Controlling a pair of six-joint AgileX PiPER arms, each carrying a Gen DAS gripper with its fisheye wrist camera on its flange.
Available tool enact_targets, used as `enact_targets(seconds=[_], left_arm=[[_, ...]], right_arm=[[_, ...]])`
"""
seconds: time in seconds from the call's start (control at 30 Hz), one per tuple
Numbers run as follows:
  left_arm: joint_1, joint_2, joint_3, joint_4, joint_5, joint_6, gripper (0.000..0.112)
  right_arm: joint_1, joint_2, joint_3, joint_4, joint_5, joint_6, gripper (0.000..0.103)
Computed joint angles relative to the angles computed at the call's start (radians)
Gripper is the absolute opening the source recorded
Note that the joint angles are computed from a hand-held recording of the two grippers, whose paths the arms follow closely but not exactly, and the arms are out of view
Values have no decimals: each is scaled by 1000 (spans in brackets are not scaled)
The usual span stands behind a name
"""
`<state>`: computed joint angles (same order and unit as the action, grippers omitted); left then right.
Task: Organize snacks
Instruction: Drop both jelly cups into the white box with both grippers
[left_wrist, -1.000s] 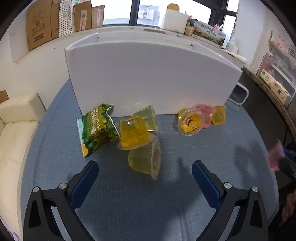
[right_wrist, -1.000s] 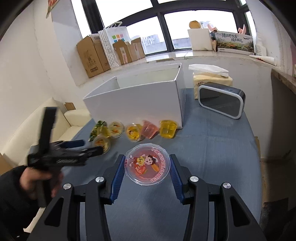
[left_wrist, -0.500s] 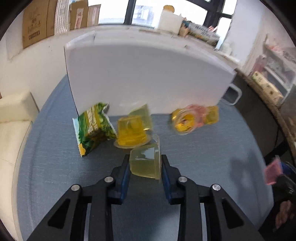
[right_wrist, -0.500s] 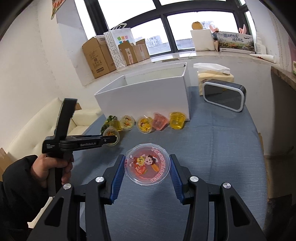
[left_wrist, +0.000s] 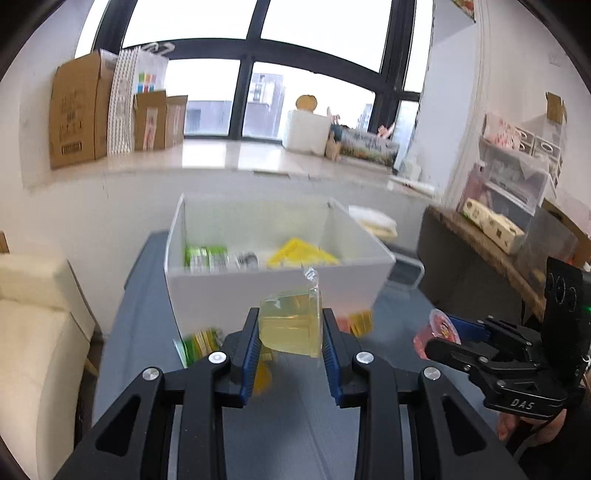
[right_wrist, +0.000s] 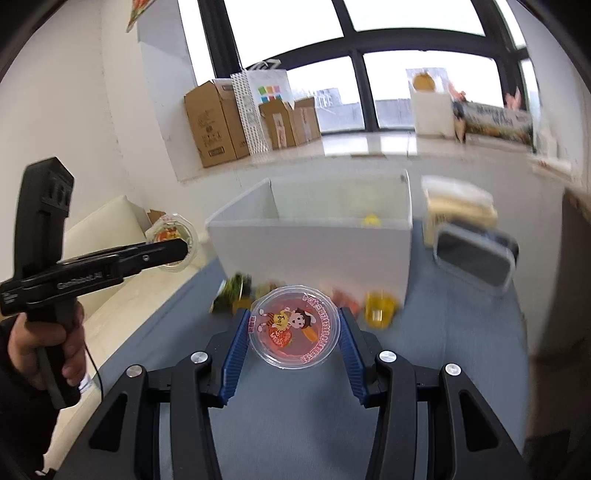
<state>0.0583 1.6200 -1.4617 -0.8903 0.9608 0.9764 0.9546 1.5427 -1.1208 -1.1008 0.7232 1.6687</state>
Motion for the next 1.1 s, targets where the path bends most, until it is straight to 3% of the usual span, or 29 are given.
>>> enact_targets(seconds=[0.13, 0.23, 0.37, 0.5, 0.53, 0.57, 0.6, 0.63, 0.7, 0.87, 1.0, 1.1], left_arm=[[-34, 132, -210, 47, 0, -87, 34], [-78, 283, -436, 132, 20, -200, 34], [-107, 460, -693, 216, 62, -303, 34], [-138, 610, -925, 312, 150, -412, 36], [-143, 623, -943, 333, 147, -425, 49], [-149, 614, -922, 359, 117, -435, 64], [-151, 593, -878, 371, 77, -433, 98], [-146, 553, -797, 342, 10, -397, 103], [-141, 530, -752, 318, -25, -353, 103], [-133, 537, -792, 323, 27, -365, 103], [-132, 488, -724, 309, 16, -336, 103], [-124, 405, -583, 267, -53, -274, 103]], right_arm=[[-111, 60, -141, 45, -45, -173, 51], [-220, 138, -288, 165, -63, -357, 51], [-347, 244, -440, 336, -88, -544, 51], [-405, 323, -526, 424, -53, -640, 52], [-421, 339, -542, 461, -55, -675, 59], [-433, 350, -554, 493, -50, -704, 71], [-440, 352, -556, 514, -46, -719, 98], [-441, 353, -547, 499, -54, -697, 103], [-434, 317, -480, 408, -105, -603, 103], [-424, 253, -391, 342, -160, -514, 103], [-391, 209, -347, 309, -153, -493, 103], [-368, 166, -303, 305, -158, -474, 103]])
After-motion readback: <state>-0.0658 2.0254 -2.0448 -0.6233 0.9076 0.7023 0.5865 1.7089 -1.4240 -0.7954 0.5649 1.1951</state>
